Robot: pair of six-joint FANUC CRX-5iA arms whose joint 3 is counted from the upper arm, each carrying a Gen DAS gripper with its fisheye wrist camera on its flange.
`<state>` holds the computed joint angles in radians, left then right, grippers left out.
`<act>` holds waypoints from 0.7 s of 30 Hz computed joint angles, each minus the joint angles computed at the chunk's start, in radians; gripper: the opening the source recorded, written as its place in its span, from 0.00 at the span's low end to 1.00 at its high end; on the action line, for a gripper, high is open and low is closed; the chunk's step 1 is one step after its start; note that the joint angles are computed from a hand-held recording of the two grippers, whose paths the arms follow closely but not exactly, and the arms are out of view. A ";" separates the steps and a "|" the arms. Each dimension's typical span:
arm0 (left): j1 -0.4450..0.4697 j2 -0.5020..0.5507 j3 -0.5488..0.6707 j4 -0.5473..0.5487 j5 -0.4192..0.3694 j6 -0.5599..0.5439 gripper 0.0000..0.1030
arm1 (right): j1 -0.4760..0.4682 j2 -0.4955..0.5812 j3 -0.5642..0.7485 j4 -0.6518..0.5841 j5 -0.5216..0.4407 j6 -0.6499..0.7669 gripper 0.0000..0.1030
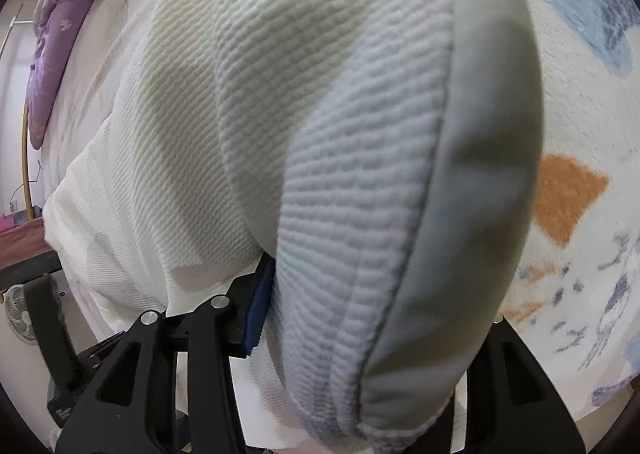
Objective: Fold large clothes
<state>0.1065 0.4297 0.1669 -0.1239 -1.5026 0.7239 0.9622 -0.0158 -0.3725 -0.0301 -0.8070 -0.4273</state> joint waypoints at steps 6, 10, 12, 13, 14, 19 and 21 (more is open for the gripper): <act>0.077 -0.063 -0.159 -0.016 0.079 -0.080 0.03 | -0.031 0.004 -0.004 -0.032 0.013 0.053 0.43; 0.066 -0.070 -0.135 -0.051 0.000 -0.021 0.02 | -0.020 -0.014 -0.009 -0.033 -0.004 0.045 0.43; 0.102 -0.105 -0.206 -0.030 0.075 -0.099 0.02 | -0.017 -0.025 -0.013 -0.041 -0.015 0.048 0.44; 0.104 -0.098 -0.211 -0.021 0.089 -0.106 0.02 | -0.018 -0.027 -0.018 -0.038 -0.010 0.049 0.44; 0.100 -0.084 -0.191 -0.022 0.069 -0.083 0.01 | -0.011 -0.034 -0.034 -0.021 0.008 0.030 0.44; 0.068 -0.059 -0.069 0.073 0.011 -0.077 0.00 | -0.008 -0.041 -0.047 -0.017 0.035 0.021 0.44; 0.055 -0.026 -0.014 0.135 -0.002 -0.045 0.00 | 0.000 -0.036 -0.032 -0.024 0.026 0.014 0.44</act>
